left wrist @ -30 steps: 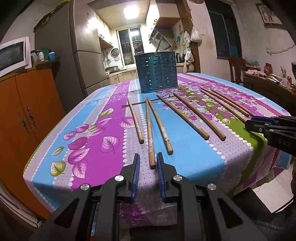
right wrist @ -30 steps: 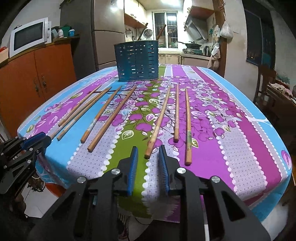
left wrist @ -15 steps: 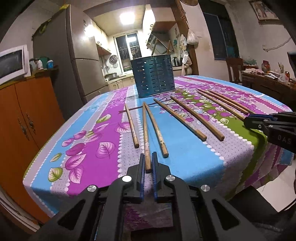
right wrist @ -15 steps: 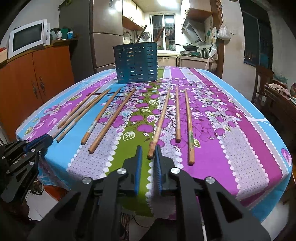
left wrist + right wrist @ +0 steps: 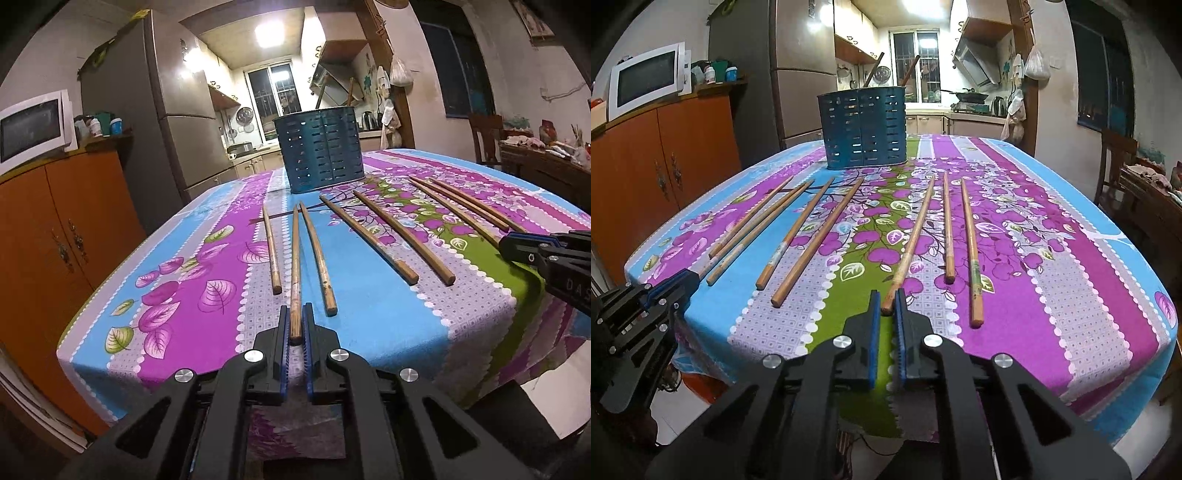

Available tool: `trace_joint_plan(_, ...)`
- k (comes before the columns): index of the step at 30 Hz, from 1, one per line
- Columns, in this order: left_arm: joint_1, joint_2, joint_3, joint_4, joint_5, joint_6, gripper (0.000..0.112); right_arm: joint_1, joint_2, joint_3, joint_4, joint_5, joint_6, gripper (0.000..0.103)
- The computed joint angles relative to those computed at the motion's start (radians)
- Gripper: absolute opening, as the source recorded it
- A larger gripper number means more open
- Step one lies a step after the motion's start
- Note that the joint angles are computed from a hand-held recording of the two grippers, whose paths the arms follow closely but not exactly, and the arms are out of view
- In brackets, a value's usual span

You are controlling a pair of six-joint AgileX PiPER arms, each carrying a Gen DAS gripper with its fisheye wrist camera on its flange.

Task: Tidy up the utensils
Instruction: 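Close the left tool on a chopstick while the right tool grasps another, then carry both chopsticks over the blue holder and lower them in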

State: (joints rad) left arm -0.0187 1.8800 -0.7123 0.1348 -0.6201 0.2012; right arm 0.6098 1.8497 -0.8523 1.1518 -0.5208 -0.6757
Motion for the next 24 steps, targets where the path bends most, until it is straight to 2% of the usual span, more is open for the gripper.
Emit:
trace_joint_plan(10, 0.018, 0.009, -0.007, 0.053, -0.009, -0.049, 0.008, 0.007, 0.004, 0.003, -0.004, -0.016, 0.025, 0.006)
trace_joint_plan(18, 0.065, 0.002, -0.026, 0.179, 0.011, -0.183, 0.007, -0.013, -0.013, 0.019, -0.040, 0.001, 0.087, 0.005)
trace_joint_plan(24, 0.089, -0.048, -0.009, 0.243, -0.007, -0.243, 0.007, 0.008, -0.057, 0.031, 0.007, -0.049, 0.000, 0.005)
